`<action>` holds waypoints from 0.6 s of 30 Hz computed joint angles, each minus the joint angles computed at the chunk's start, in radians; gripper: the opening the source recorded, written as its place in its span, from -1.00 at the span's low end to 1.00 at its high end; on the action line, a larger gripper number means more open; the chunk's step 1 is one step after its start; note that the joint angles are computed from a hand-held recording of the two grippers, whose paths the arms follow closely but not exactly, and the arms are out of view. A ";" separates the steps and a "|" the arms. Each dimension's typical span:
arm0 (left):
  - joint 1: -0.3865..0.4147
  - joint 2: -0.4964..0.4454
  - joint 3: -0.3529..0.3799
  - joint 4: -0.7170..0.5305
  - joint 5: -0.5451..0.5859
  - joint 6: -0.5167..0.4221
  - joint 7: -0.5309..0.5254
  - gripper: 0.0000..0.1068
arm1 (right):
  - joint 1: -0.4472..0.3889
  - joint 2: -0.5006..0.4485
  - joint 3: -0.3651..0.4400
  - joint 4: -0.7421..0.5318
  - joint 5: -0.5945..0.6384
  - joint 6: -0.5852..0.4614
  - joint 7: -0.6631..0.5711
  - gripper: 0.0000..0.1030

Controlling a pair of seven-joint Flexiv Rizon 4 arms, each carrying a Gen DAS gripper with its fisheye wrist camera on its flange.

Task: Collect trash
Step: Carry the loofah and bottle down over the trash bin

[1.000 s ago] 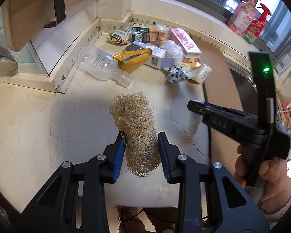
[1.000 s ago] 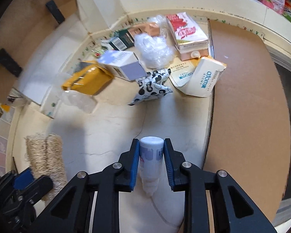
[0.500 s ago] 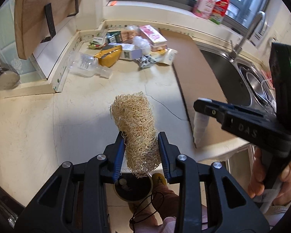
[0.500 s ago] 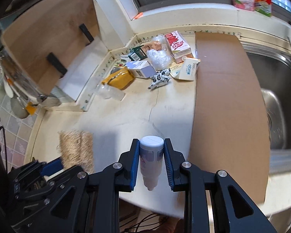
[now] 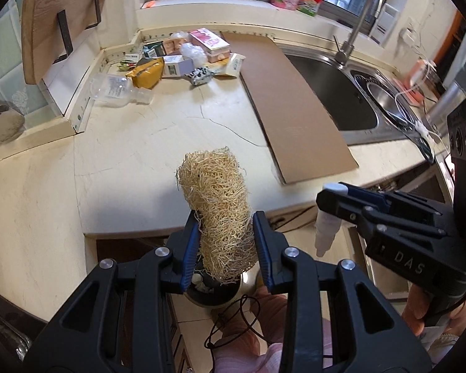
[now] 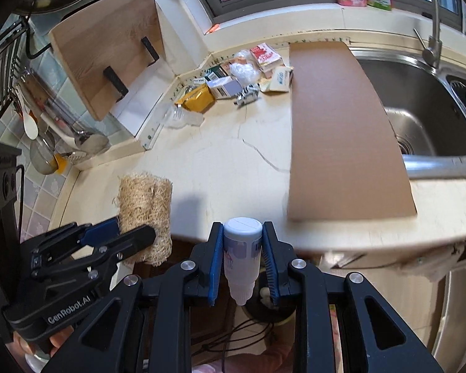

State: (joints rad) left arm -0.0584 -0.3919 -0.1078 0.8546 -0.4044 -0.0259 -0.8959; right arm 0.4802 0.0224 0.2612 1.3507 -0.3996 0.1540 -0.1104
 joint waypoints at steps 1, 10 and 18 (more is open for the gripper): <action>0.002 0.013 0.002 0.017 -0.003 0.003 0.008 -0.43 | 0.005 0.005 0.007 0.003 -0.001 -0.009 0.010 -0.54; 0.011 0.099 0.023 0.133 -0.018 0.036 0.013 -0.43 | 0.024 0.060 0.041 0.036 0.028 -0.025 0.011 -0.54; -0.009 0.202 0.046 0.280 0.008 0.072 -0.010 -0.43 | 0.013 0.125 0.061 0.081 0.105 -0.023 -0.046 -0.54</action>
